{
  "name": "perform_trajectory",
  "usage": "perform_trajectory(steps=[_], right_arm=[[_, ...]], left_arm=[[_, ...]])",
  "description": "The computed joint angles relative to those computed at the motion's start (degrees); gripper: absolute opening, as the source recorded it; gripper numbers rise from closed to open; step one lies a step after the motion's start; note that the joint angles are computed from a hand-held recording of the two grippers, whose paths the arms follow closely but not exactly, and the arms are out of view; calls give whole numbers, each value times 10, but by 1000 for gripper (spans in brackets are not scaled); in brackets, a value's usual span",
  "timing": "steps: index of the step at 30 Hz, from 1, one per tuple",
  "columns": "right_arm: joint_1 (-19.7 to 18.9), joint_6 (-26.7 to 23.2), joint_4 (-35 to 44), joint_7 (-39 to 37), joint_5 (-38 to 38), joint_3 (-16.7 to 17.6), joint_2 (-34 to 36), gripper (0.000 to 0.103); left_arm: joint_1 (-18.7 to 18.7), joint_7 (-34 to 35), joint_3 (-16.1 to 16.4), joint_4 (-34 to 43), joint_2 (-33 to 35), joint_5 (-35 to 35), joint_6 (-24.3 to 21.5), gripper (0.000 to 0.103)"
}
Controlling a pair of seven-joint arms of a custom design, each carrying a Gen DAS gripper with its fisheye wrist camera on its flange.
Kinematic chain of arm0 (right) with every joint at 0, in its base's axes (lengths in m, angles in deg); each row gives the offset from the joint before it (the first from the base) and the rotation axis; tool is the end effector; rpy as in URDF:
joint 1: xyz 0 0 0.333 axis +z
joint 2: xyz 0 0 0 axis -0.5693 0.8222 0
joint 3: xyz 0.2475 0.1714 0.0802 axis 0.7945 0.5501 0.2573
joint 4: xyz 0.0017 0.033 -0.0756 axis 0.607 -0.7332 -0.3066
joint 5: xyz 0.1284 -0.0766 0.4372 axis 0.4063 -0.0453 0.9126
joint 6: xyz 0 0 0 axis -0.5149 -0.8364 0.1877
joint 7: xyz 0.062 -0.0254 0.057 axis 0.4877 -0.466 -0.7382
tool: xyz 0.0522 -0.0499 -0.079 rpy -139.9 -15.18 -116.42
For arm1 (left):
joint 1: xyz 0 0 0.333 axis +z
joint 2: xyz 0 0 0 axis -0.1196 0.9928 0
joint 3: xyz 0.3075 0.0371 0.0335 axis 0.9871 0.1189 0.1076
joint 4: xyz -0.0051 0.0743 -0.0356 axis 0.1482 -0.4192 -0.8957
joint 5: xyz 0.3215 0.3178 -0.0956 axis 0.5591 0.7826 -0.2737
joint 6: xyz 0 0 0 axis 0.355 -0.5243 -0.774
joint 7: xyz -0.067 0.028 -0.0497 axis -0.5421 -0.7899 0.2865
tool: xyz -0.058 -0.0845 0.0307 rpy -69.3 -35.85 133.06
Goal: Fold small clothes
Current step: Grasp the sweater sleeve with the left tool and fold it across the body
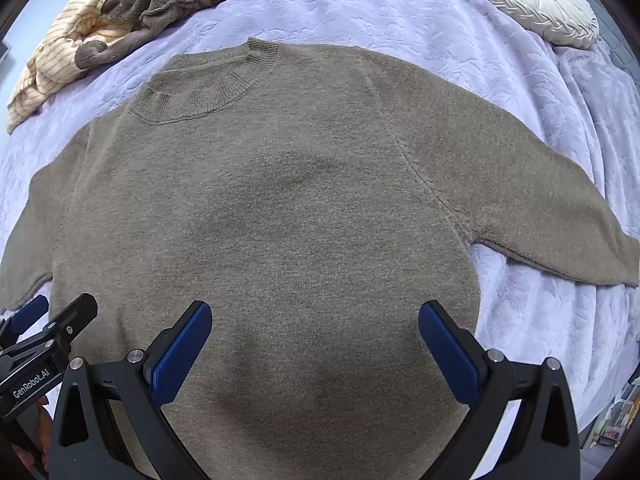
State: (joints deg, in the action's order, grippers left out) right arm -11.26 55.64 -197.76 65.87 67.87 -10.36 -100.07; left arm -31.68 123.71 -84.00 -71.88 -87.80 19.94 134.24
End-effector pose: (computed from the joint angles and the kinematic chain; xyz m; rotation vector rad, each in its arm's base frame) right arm 0.4175 0.2474 0.4308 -1.6588 2.5841 -0.2853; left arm 0.4324 -0.4249 0.4075 -1.9925 2.2711 -0.3310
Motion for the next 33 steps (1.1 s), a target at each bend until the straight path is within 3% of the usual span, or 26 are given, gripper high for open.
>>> perform_trajectory(steps=[9, 17, 21, 24, 26, 30, 33], right_arm=[[13, 26, 29, -16, 6, 7, 35, 103], [42, 106, 60, -54, 39, 14, 94, 103], [55, 121, 97, -72, 47, 23, 136, 103], [64, 122, 111, -78, 50, 29, 152, 103], [70, 122, 127, -83, 54, 32, 169, 103], [77, 119, 146, -91, 60, 35, 187, 103], [80, 115, 159, -98, 63, 35, 201, 103]], left_arm=[[24, 66, 30, -135, -100, -120, 104, 103], [80, 72, 72, -291, -214, -212, 208, 103], [100, 93, 109, -336, -228, -265, 280, 103], [79, 135, 153, -344, -210, -337, 335, 103], [79, 147, 159, -337, -193, -368, 361, 103], [124, 104, 123, -340, -183, -370, 410, 103], [189, 34, 69, -342, -188, -323, 414, 85]])
